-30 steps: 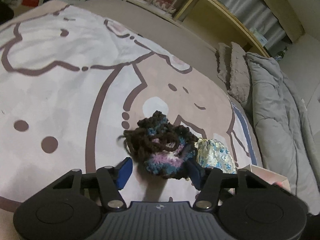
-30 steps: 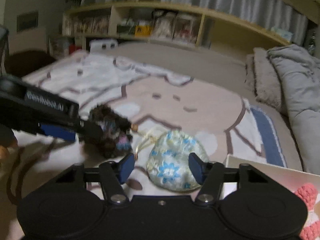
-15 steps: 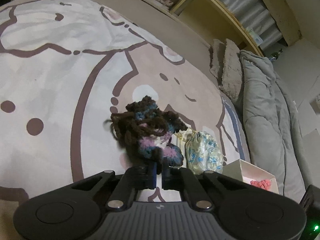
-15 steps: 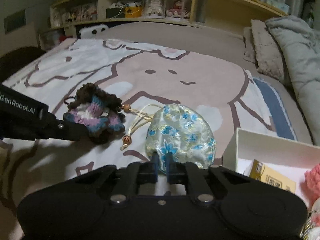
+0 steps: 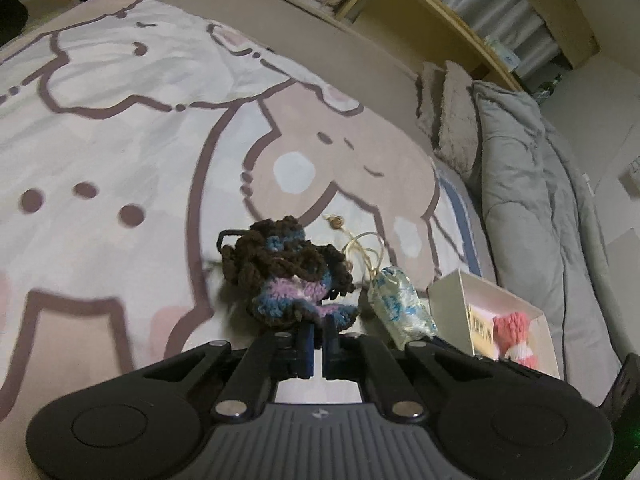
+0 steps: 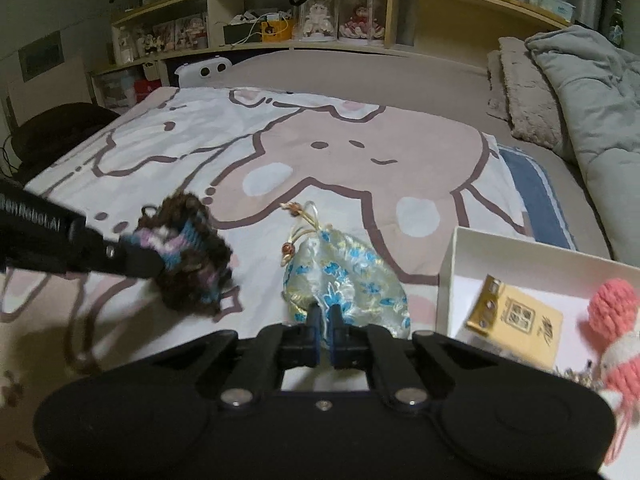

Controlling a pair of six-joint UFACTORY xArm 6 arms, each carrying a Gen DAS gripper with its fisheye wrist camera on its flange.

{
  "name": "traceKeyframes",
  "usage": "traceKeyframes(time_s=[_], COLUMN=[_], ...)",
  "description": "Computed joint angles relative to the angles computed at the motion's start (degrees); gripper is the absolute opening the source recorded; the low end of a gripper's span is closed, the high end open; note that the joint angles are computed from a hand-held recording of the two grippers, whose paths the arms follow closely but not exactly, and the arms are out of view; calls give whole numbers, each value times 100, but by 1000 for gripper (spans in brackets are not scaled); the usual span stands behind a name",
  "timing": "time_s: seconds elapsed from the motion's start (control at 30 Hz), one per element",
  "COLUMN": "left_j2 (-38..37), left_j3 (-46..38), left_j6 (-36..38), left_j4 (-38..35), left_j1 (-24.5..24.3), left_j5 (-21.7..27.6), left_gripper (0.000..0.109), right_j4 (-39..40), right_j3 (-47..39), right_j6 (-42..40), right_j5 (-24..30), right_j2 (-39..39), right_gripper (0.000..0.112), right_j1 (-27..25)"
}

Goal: Organize objects
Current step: 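Carry both pouches over the white box with both grippers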

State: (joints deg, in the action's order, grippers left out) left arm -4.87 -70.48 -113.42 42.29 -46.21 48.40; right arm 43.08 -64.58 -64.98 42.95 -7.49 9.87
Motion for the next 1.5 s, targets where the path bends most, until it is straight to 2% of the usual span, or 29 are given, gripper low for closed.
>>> traceKeyframes(time_s=[0.23,0.33,0.43,0.47,0.5,0.53,0.57,0.6,0.63,0.67,0.73,0.83,0.93,1.03,1.1,1.23,1.37,1.5], left_j2=[-239,-305,-375,-395,-407,-408,-379,-319,-257,-157,25,232,282,211,130,-138,-113,-208], left_j3=[-141,-189,-133,-100,-69,-62,-98,-182,-275,-417,-659,-917,-913,-739,-601,-222,-290,-165], left_j6=[168,242,81,-11,-91,-134,-96,7,136,294,585,979,1296,1326,1175,619,759,890], left_j4=[-325,-424,-404,-391,-378,-368,-373,-380,-381,-389,-427,-542,-735,-942,-1014,-965,-1125,-1284], left_j1=[-530,-723,-824,-830,-831,-832,-840,-852,-871,-883,-896,-882,-797,-695,-647,-590,-603,-592], left_j5=[831,1174,1326,1339,1341,1384,1461,1579,1729,1918,2215,2578,2682,2733,2718,2390,2478,2364], left_gripper=[2,2,3,4,5,10,14,23,37,45,76,84,87,87,87,84,72,52], right_j4=[-94,-150,71,209,327,417,488,493,466,410,270,60,-92,-152,-105,-23,-287,-249], right_j3=[400,529,652,658,665,711,791,846,833,786,650,699,918,963,841,647,706,563], right_j6=[-68,-246,-570,-672,-714,-718,-715,-699,-676,-630,-513,-510,-706,-507,-288,-25,54,56], right_j5=[863,1423,1900,1994,2022,1911,1662,1444,1324,1342,1524,1458,1060,740,805,1049,908,1113], right_j2=[-647,-919,-1144,-1152,-1144,-1156,-1181,-1188,-1131,-1054,-866,-783,-833,-755,-615,-423,-431,-352], right_gripper=[3,3,5,10,29,41,64,75,76,78,85,97,99,99,99,99,90,82], right_j1=[-388,-542,-667,-698,-708,-683,-618,-549,-509,-503,-523,-441,-244,-133,-153,-179,-78,-148])
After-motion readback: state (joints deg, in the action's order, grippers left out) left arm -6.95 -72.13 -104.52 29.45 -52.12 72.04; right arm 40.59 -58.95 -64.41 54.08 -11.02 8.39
